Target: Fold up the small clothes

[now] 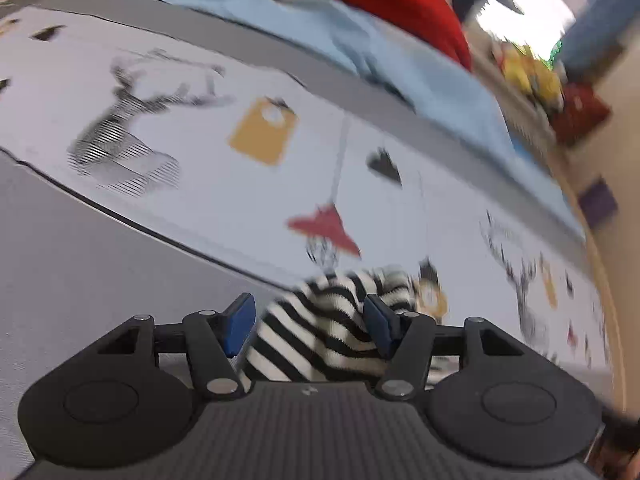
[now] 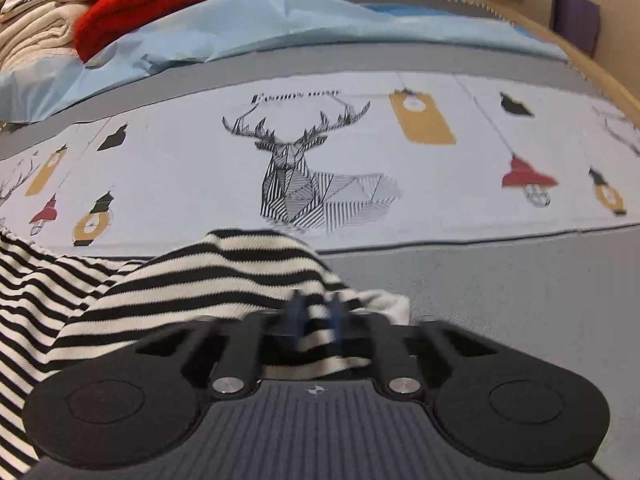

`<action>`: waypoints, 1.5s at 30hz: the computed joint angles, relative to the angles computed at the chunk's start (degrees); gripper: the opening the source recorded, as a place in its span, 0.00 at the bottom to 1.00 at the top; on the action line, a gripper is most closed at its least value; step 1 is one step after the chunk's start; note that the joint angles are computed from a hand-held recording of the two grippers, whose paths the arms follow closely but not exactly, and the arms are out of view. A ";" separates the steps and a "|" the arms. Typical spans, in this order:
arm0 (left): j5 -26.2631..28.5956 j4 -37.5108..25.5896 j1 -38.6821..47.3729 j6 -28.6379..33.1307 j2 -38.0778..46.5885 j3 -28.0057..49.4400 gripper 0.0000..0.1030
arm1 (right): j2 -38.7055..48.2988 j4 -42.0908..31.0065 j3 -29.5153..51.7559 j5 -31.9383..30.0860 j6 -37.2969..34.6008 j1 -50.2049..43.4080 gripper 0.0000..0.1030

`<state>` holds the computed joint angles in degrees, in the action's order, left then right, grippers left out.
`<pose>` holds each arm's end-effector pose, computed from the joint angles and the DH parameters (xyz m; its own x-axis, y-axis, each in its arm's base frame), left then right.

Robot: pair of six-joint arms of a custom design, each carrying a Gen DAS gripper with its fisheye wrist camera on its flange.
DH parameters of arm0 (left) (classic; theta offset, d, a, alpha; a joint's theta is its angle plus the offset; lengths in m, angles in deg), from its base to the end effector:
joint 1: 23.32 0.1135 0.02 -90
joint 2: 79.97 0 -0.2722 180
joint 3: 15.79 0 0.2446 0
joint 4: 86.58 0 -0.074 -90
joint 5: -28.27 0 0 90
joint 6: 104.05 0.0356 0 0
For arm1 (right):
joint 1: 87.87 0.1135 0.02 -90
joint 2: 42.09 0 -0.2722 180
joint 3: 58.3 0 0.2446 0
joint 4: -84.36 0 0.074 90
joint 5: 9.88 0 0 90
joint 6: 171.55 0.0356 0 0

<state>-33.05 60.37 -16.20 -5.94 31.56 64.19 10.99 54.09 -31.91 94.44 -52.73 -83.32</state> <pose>0.3727 0.0293 0.1437 -0.8739 0.0156 -0.4858 0.2210 0.9029 -0.3687 0.1345 0.0019 0.1303 -0.7044 0.4125 -0.5776 0.4533 0.8877 0.0812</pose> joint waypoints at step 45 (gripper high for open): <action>-0.96 6.49 -7.71 16.91 -4.98 -9.00 0.44 | 2.51 8.01 -1.60 9.76 2.39 -2.14 0.00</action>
<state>-34.01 66.86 -23.90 10.97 26.58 55.19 13.50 62.10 -33.51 104.20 -50.34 -85.46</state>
